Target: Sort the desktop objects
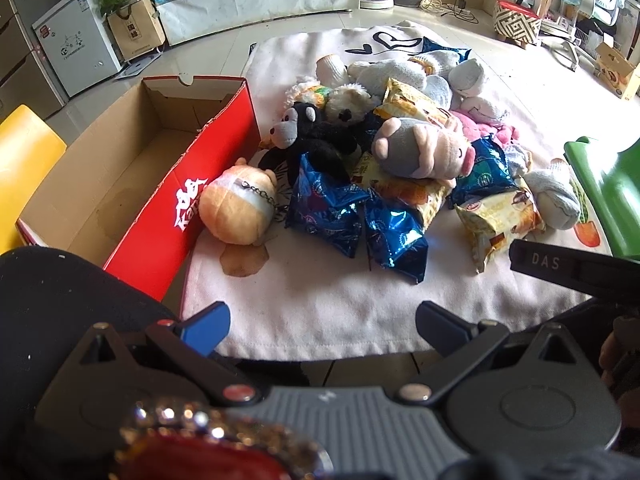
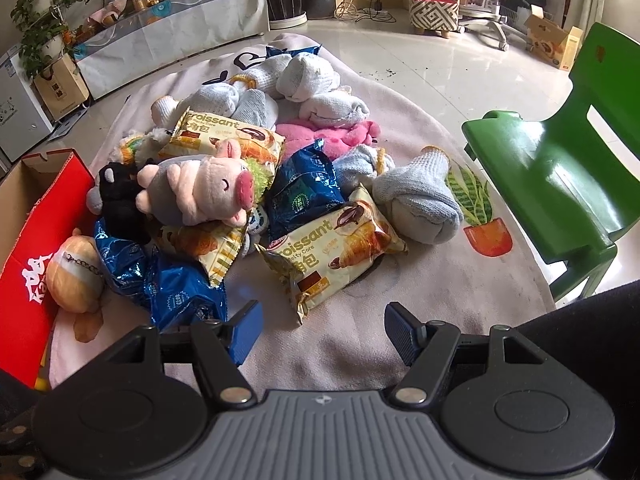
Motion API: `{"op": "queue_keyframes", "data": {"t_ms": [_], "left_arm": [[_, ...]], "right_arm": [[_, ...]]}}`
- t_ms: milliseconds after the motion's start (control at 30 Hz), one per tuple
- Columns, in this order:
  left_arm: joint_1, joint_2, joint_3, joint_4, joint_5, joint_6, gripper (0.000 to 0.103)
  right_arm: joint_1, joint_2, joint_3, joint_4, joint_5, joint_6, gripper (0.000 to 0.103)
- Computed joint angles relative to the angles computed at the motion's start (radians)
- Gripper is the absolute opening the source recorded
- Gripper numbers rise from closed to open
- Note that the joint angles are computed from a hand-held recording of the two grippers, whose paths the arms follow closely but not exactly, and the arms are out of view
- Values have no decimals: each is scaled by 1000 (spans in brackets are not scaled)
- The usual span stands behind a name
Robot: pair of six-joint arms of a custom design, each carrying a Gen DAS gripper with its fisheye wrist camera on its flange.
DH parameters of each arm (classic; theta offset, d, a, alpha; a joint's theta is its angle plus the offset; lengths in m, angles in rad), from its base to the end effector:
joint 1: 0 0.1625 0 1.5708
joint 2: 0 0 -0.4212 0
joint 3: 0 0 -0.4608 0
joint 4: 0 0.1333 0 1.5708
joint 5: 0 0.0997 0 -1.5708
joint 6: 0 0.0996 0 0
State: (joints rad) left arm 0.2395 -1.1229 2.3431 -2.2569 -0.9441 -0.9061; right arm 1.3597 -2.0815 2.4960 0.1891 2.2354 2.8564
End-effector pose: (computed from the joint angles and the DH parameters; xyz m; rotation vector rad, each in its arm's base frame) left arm -0.3289 -0.2777 -0.0108 0.7055 2.2726 -0.4076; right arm 0.0234 -0.2339 0.2178 -0.3068 -2.1419 0.9035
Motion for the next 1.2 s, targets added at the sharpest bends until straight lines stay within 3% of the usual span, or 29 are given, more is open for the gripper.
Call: {"op": "queue_keyframes", "data": {"t_ms": [300, 600, 1033, 1200], "left_arm": [[-10, -25, 3, 44, 29, -43, 102], [-24, -46, 17, 28, 36, -41, 100], [-39, -54, 23, 28, 37, -38, 79], [-42, -48, 17, 51, 36, -43, 65]], "right_arm": [[7, -3, 10, -25, 9, -27, 68], [-9, -32, 19, -8, -40, -36, 68], [-43, -56, 12, 46, -102, 4, 68], [-52, -65, 12, 60, -118, 14, 58]]}}
